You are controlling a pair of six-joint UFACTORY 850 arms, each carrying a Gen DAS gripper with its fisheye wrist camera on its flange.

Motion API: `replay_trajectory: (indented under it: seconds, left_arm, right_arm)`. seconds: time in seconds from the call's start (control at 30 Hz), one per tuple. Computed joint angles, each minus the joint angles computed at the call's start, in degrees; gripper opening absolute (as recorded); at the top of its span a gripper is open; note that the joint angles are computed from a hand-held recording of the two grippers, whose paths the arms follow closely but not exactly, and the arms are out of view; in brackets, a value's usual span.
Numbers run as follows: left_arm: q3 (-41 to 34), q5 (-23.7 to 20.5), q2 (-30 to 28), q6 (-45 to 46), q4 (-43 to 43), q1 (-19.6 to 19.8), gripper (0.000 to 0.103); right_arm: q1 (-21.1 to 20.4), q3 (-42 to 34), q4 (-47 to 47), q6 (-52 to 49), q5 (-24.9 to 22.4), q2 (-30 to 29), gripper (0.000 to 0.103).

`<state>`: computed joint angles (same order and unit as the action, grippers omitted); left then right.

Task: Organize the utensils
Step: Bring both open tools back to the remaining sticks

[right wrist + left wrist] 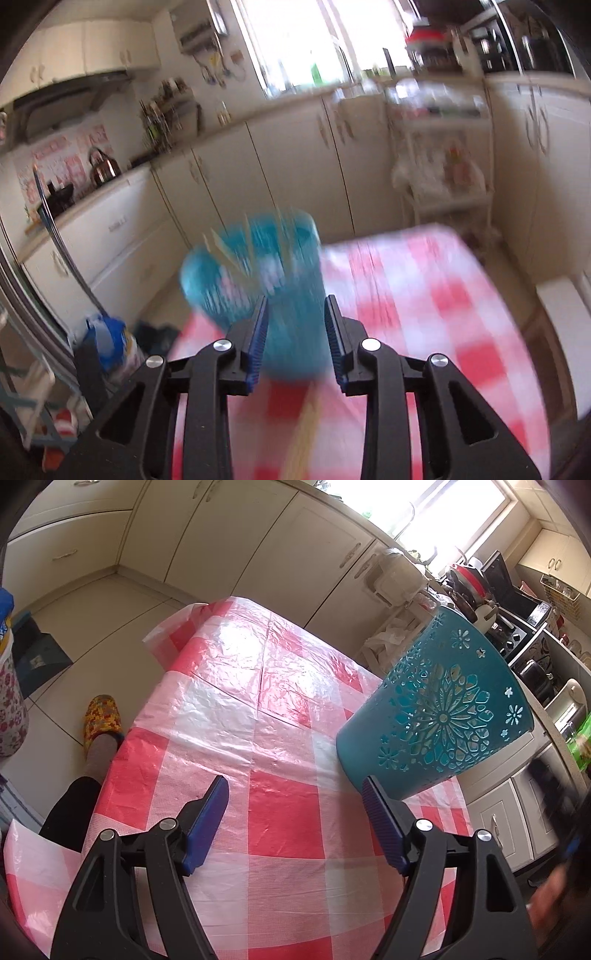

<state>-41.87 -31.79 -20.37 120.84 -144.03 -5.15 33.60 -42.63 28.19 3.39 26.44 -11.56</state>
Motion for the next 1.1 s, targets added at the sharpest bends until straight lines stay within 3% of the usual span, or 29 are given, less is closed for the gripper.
replay_trajectory:
  seconds: [0.1,0.17,0.3,0.57,0.7,0.87,1.0,1.1]
  left_arm:
    - [-0.19,0.37,-0.10,0.10,0.00,-0.11,0.071]
    - [-0.13,0.32,-0.08,0.13,-0.10,-0.12,0.072]
    - [-0.16,0.48,-0.05,0.34,-0.49,-0.30,0.072]
    - [-0.02,0.04,0.00,0.04,-0.20,-0.19,0.073]
    - [0.02,0.21,0.06,0.36,-0.41,-0.18,0.073]
    - [-0.60,3.84,1.17,3.57,2.11,-2.48,0.073]
    - [-0.54,6.20,2.53,5.95,7.38,-6.63,0.074]
    - [-1.23,10.38,2.70,12.26,4.40,-10.89,0.074]
  right_arm:
    - [0.60,1.39,0.06,1.55,-4.86,-3.91,0.017]
    - [0.71,1.18,-3.88,5.35,-6.39,-5.88,0.016]
    - [1.83,-0.14,-2.85,3.25,-6.70,-7.77,0.016]
    - [2.31,-3.29,10.12,-10.98,-10.72,-10.09,0.013]
    - [3.31,-5.04,23.50,-26.67,-11.43,-11.10,0.012]
    - [2.97,-4.60,28.83,-34.22,-11.22,-10.72,0.008]
    - [1.89,-2.05,23.29,-27.64,-10.28,-9.09,0.008]
    - [0.51,-0.89,13.98,-17.56,-10.62,-8.34,0.008]
